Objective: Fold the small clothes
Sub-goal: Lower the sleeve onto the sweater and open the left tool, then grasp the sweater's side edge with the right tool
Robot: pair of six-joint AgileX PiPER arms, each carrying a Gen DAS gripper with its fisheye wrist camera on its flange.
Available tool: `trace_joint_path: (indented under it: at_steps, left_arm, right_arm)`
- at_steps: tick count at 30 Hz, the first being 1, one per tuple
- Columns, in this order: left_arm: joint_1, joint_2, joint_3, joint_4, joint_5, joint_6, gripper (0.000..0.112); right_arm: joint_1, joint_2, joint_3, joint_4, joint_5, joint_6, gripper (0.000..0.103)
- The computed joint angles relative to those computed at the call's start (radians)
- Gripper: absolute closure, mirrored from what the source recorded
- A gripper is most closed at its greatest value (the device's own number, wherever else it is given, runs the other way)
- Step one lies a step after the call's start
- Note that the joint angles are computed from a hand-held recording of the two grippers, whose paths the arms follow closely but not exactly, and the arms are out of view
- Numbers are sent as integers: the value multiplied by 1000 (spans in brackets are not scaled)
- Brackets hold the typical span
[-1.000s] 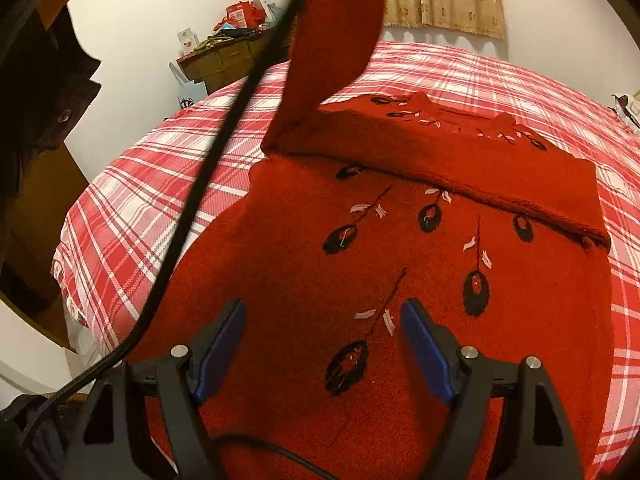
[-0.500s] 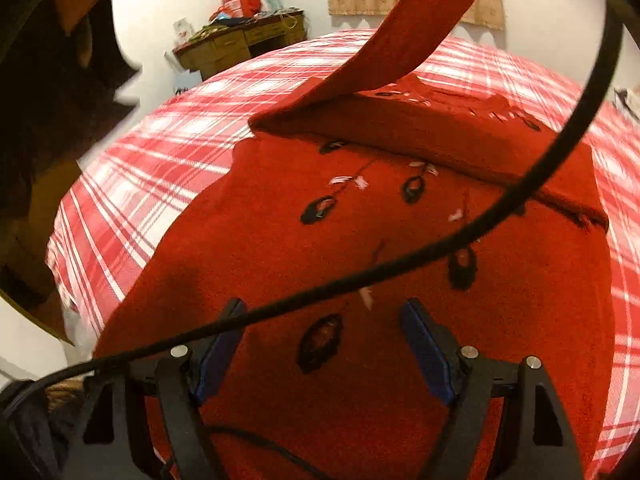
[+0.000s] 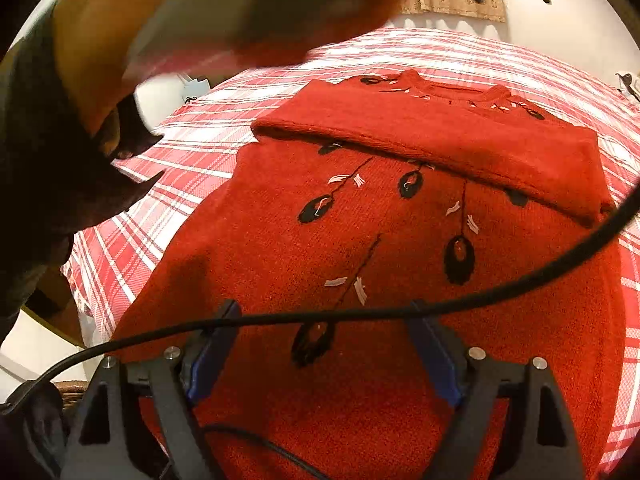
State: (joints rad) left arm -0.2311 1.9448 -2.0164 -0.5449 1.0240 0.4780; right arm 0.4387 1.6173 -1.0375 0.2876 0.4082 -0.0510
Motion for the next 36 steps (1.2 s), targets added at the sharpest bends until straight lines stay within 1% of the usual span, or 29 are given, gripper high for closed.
trace_joint_path:
  at_steps: [1,2,4,7,9,11,13,14,15,17,20,23,27,30,31,32,34,36]
  left_arm:
    - [8,-26,49,14,-35,28,44]
    - [30,-60,119,19,-84,72,43]
    - [93,-100,209,7,-136,133,43]
    - [190,-102,240,-19,-153,169,43]
    - [259,-110,273,-33,-187,191,43]
    - [310,-126,321,-33,-245,216,38]
    - [351,-135,356,-54,-284,243,38]
    - [380,-128,354,-80,-276,258,37]
    - [397,-120,353,-92,-269,258,32]
    - [413,-116,373,-101,-283,269,28]
    - [408,-110,412,-93,-302,295,28]
    - [393,-110,453,-74,-339,299,28]
    - [388,-126,530,-74,-392,342,28]
    - [392,-132,576,-88,-402,371,27]
    - [396,-133,587,-89,-402,375,27]
    - [399,-133,592,-82,-399,370,27]
    - [408,-138,609,-77,-395,364,27]
    - [424,-147,632,-102,-386,391,27]
  right_arm:
    - [-5,-2,0,12,4,-14,18]
    - [-11,-3,-1,28,8,-31,18]
    - [-21,-11,2,39,15,-45,18]
    - [-31,-22,8,45,16,-44,18]
    - [-46,-27,13,72,17,-56,18]
    - [-66,-28,16,117,18,-76,18]
    - [-70,-22,9,76,20,-7,18]
    - [-72,-21,8,54,18,25,18]
    - [-75,-19,6,38,19,54,18]
    - [-84,-18,-4,40,26,68,18]
    - [-94,-31,-28,-41,39,151,18]
    - [-135,-43,-60,-34,74,136,18]
    - [-243,-43,-118,-16,116,129,18]
    - [-349,-9,-176,66,151,84,18]
    - [-378,11,-205,65,162,97,20]
    - [-408,41,-247,56,187,115,32]
    - [-447,94,-319,73,232,104,46]
    - [-462,144,-383,33,245,134,49]
